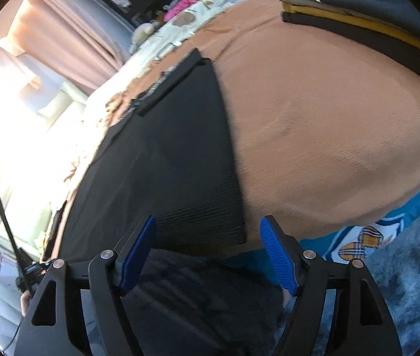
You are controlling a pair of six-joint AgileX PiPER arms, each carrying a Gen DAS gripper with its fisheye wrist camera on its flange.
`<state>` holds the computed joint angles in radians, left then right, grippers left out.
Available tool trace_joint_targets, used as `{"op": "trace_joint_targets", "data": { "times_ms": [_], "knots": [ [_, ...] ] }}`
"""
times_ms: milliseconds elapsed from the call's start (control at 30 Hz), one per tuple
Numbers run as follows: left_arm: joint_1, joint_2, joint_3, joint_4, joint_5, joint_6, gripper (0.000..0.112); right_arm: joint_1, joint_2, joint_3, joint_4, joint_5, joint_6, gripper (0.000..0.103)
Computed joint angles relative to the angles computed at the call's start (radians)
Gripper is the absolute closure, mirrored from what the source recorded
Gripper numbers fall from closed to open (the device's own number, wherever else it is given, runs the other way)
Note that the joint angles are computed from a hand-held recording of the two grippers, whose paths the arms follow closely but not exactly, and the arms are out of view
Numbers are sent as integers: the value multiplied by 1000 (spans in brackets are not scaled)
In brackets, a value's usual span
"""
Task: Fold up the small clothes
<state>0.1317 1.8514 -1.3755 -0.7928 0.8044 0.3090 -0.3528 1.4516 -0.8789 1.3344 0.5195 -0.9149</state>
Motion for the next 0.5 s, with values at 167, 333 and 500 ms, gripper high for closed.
{"op": "trace_joint_targets", "data": {
  "times_ms": [167, 333, 500],
  "knots": [
    [-8, 20, 10, -21, -26, 3, 79, -27, -32, 78, 169, -18, -152, 24],
    [-11, 20, 25, -42, -45, 21, 73, 42, -115, 135, 240, -177, -258, 23],
    [-15, 18, 29, -49, -57, 14, 72, 47, -122, 158, 128, -230, -162, 23]
  ]
}}
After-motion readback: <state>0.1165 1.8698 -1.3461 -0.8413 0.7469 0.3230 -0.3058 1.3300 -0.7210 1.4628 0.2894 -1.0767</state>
